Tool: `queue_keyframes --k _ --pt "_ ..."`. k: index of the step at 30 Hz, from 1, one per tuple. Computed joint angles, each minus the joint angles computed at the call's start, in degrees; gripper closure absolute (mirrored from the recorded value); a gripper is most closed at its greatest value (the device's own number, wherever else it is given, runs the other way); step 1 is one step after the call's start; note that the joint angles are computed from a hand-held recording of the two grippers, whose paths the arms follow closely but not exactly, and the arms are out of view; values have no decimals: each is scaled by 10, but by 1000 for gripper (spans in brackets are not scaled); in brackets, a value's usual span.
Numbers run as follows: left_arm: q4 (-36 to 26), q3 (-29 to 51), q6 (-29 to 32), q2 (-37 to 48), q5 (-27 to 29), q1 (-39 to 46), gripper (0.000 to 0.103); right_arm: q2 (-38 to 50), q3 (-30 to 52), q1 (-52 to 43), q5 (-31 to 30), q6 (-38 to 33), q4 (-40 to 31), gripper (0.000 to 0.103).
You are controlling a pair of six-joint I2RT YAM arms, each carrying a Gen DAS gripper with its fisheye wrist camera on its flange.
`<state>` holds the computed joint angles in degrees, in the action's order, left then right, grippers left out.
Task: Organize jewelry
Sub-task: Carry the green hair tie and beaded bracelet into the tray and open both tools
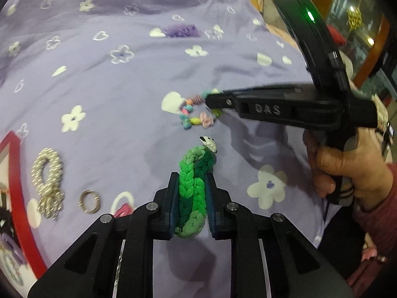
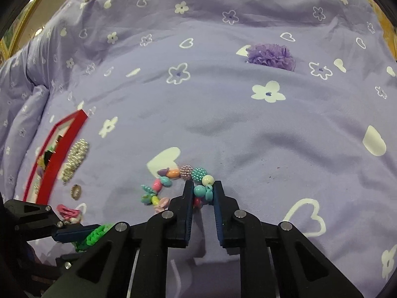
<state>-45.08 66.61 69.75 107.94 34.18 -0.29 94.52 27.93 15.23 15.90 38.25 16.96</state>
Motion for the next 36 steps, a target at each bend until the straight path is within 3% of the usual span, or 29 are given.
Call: queue_keyframes --k 6,15,23,36 --pt "-91 70 19 11 40 73 85 -70 -21 45 19 29 -2 89" --pt "-171 193 13 75 69 165 85 -87 37 129 45 39 -30 89" --pt "-201 288 -20 137 86 226 85 -36 119 184 47 29 -35 89" --pt "-242 504 -87 273 91 305 85 121 309 228 -2 -6 -57 89"
